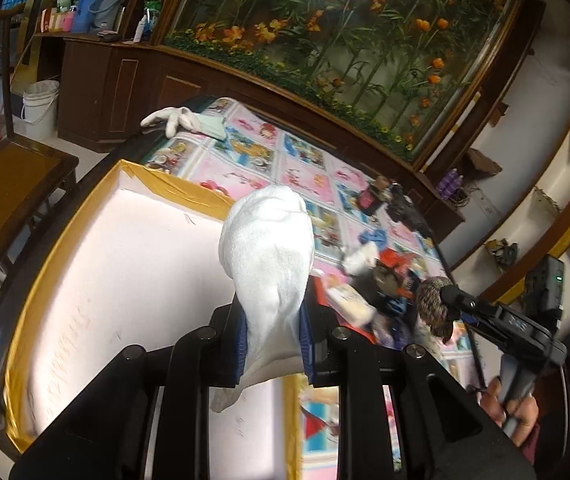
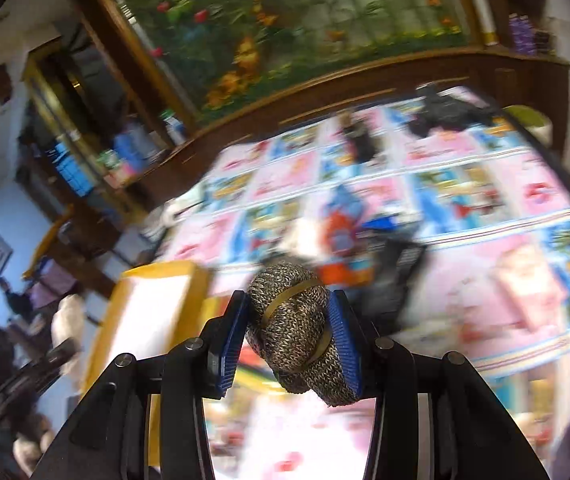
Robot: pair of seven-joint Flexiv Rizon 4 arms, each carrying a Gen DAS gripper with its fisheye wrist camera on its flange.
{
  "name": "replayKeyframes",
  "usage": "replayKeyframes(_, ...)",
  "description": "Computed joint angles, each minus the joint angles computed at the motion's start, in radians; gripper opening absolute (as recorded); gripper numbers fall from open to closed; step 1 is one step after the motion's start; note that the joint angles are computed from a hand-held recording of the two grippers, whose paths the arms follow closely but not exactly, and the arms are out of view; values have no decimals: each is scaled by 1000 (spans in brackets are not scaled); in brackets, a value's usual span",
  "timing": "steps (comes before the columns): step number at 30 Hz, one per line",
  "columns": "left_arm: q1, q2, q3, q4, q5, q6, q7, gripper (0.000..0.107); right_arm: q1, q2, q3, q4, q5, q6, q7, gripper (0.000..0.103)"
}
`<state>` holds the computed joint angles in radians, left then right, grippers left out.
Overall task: Organize soft objects
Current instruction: 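Grasp the brown knitted scrubber with the right gripper while the left gripper holds the bag, then lower the bag and scrubber into the tray and open both grippers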
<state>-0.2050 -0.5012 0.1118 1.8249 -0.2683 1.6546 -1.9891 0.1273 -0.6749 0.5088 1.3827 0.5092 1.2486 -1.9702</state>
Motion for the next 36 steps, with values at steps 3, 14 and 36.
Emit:
replayKeyframes(3, 101, -38, -88, -39, -28, -45, 33, 19, 43, -46, 25, -88, -11, -118, 14, 41)
replayKeyframes(14, 292, -168, -286, -106, -130, -54, 108, 19, 302, -263, -107, -487, -116, -364, 170, 41)
replayKeyframes(36, -62, -54, 8, -46, -69, 41, 48, 63, 211, -25, -73, 89, -249, 305, 3, 84)
